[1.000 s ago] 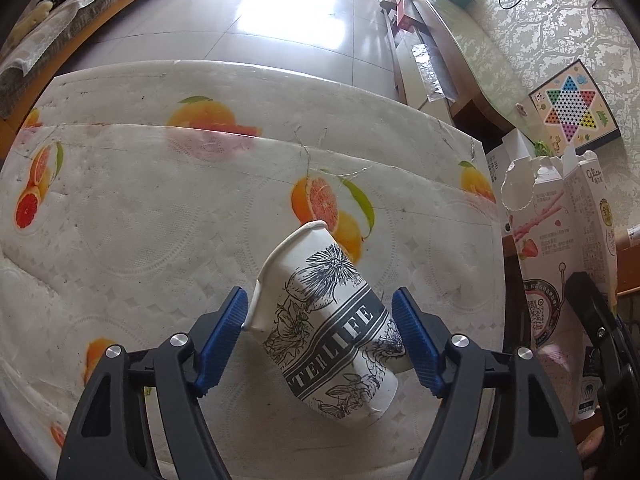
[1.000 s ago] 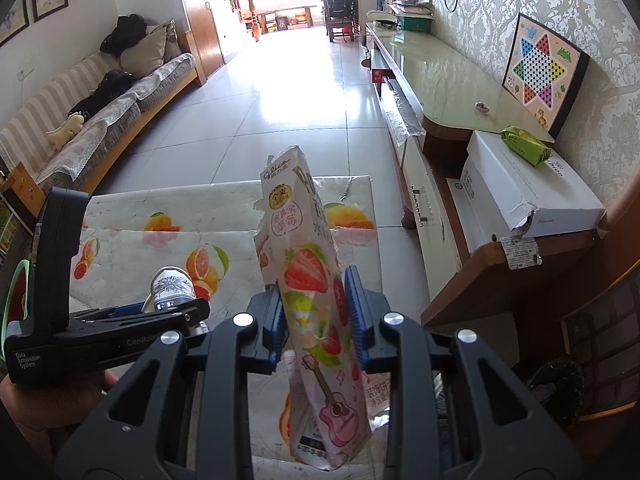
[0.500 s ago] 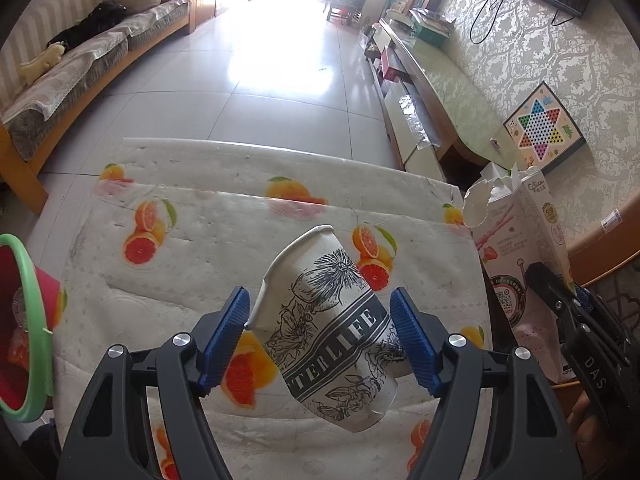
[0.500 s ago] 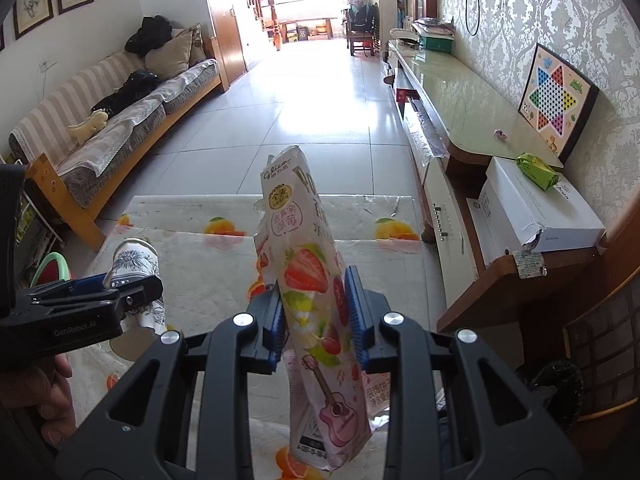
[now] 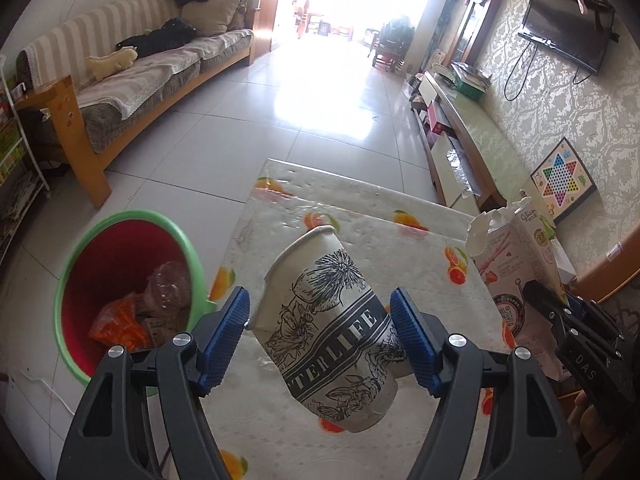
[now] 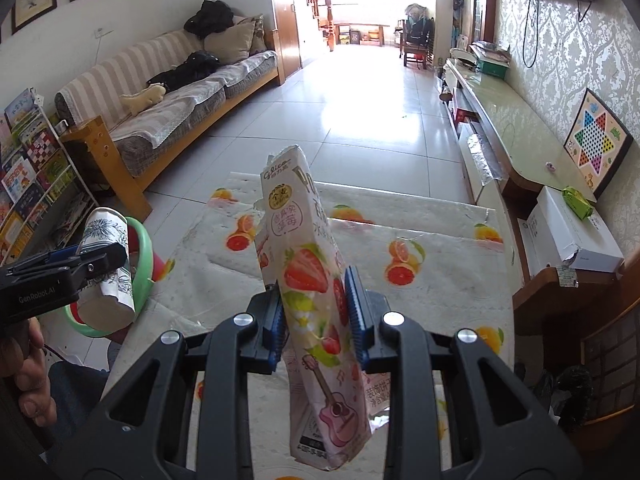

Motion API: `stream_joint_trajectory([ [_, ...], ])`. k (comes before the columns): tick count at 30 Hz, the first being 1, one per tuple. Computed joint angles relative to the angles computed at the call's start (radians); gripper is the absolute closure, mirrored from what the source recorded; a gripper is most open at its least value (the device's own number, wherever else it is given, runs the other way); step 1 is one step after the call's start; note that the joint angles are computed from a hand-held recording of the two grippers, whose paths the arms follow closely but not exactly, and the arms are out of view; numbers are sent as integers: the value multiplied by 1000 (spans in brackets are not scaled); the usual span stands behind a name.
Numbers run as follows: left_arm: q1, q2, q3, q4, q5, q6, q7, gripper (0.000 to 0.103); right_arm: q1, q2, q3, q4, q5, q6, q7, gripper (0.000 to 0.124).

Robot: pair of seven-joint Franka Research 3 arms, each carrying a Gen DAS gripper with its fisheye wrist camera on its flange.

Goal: Collect trash
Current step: 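Carry the paper cup over the bin and open the left gripper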

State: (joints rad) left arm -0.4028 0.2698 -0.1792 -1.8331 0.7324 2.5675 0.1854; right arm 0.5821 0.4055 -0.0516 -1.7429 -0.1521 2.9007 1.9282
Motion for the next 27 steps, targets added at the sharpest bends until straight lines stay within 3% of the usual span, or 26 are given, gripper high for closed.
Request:
stream_joint_trajectory([
  [5, 51, -158, 6, -193, 34, 37, -61, 34, 59, 21, -4, 56, -40, -28, 32, 97],
  [12, 141, -310, -25, -358, 86, 76, -107, 34, 127, 50, -20, 124, -107, -57, 98, 97],
  [27, 239, -368, -49, -436, 153, 133, -148, 34, 180, 146, 15, 300, -153, -145, 76, 97],
])
